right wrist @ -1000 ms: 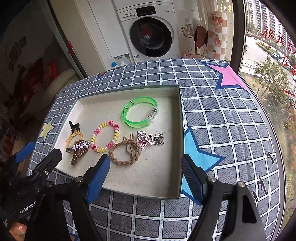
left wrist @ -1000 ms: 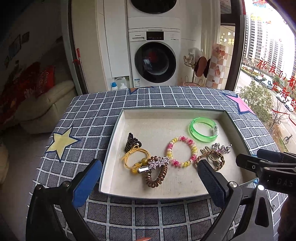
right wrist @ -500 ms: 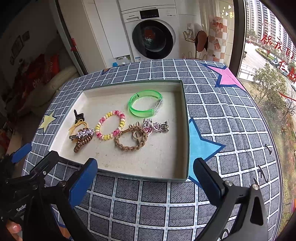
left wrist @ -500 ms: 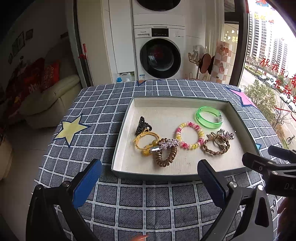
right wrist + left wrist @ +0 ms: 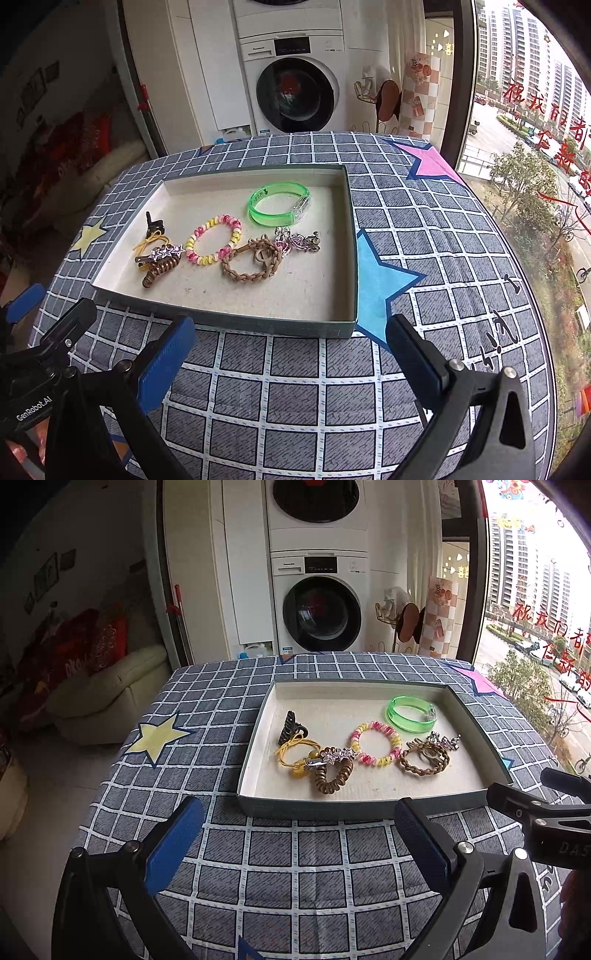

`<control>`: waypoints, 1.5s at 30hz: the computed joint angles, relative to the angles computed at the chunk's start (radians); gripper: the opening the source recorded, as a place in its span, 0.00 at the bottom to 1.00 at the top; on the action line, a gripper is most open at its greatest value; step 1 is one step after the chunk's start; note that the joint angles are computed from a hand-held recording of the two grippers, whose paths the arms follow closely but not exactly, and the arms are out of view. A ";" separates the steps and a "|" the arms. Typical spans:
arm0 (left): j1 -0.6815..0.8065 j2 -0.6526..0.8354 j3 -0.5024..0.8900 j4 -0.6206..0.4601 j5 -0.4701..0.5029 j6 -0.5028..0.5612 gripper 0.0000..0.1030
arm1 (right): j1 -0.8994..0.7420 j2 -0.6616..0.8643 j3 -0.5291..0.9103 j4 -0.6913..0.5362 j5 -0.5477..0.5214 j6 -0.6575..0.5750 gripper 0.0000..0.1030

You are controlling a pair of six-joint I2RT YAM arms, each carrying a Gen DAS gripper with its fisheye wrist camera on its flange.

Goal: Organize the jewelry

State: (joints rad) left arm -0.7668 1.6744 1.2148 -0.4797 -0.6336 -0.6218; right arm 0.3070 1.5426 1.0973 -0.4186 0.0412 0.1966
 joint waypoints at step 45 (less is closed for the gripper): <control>-0.083 -0.171 -0.168 -0.034 -0.037 -0.091 1.00 | 0.225 -0.290 -0.223 0.023 0.233 0.132 1.00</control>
